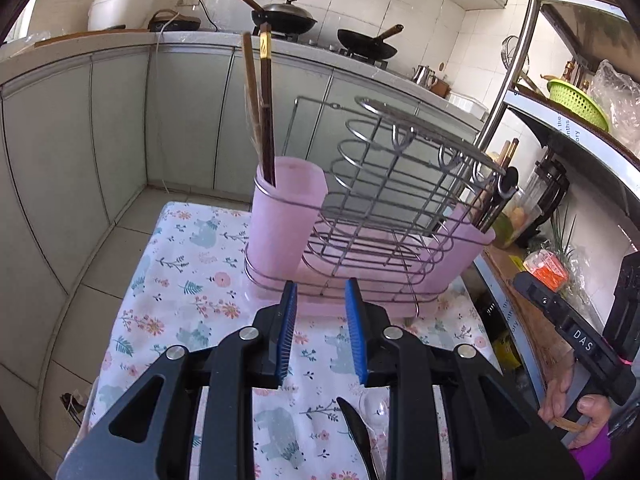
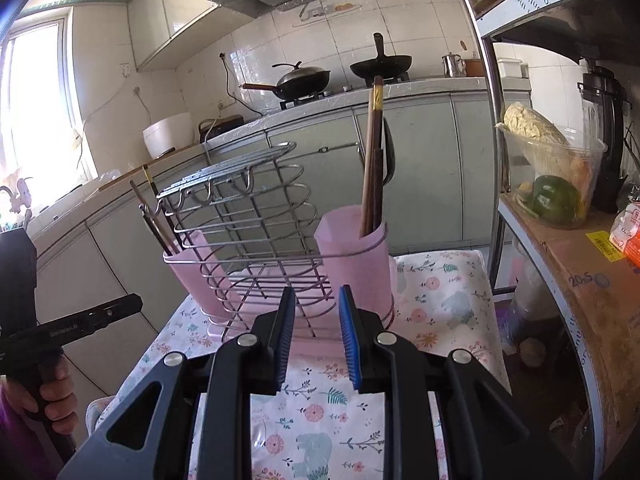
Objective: Organize utensils
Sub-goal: 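Move both tools down toward the utensils lying on the floral cloth, then grasp a black utensil with left tool while right tool grasps a clear plastic utensil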
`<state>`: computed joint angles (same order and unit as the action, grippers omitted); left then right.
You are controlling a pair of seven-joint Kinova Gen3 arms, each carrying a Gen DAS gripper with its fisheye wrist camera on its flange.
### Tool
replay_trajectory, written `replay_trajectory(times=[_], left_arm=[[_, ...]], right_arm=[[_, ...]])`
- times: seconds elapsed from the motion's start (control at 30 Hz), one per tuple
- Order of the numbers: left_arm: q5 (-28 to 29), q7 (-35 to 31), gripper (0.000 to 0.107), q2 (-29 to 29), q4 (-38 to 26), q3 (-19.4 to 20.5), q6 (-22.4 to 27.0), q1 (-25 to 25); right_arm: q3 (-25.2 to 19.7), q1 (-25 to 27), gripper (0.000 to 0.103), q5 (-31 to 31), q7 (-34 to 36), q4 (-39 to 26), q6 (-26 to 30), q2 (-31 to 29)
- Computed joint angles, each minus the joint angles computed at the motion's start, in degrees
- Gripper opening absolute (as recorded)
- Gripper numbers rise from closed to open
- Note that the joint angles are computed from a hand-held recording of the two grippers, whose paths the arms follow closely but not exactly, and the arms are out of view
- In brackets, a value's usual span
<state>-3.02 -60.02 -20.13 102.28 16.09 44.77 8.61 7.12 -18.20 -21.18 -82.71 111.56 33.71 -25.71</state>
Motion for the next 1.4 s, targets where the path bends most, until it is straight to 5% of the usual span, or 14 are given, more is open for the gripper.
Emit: replay_trajectory(times=[0.2, 0.53, 0.8, 1.17, 1.3, 1.4], left_arm=[[7.1, -4.9, 0.024, 2.0, 0.1, -4.7, 2.8, 4.4], [12.6, -10.0, 0.024, 3.1, 1.4, -6.9, 5.1, 5.7], [18.5, -14.0, 0.024, 5.7, 1.7, -9.7, 8.5, 6.3], [22.1, -16.0, 0.024, 7.3, 3.0, -9.6, 9.6, 5.0], [23.3, -16.4, 0.024, 8.3, 3.0, -10.0, 10.0, 4.7], [24.1, -17.2, 0.024, 9.1, 2.7, -10.3, 10.9, 4.5]], right_arm=[[3.4, -2.8, 0.022, -4.3, 1.6, -0.4, 7.1, 2.1], [13.0, -4.6, 0.022, -21.7, 11.2, -1.5, 25.1, 12.5], [10.3, -0.2, 0.022, -25.5, 12.5, -2.6, 31.3, 18.6], [1.5, 5.9, 0.021, -25.2, 10.1, -3.1, 30.5, 23.4], [-0.6, 8.9, 0.004, -27.5, 12.2, -2.2, 30.1, 24.1], [-1.9, 11.7, 0.003, -29.7, 14.0, -0.7, 29.5, 23.6]])
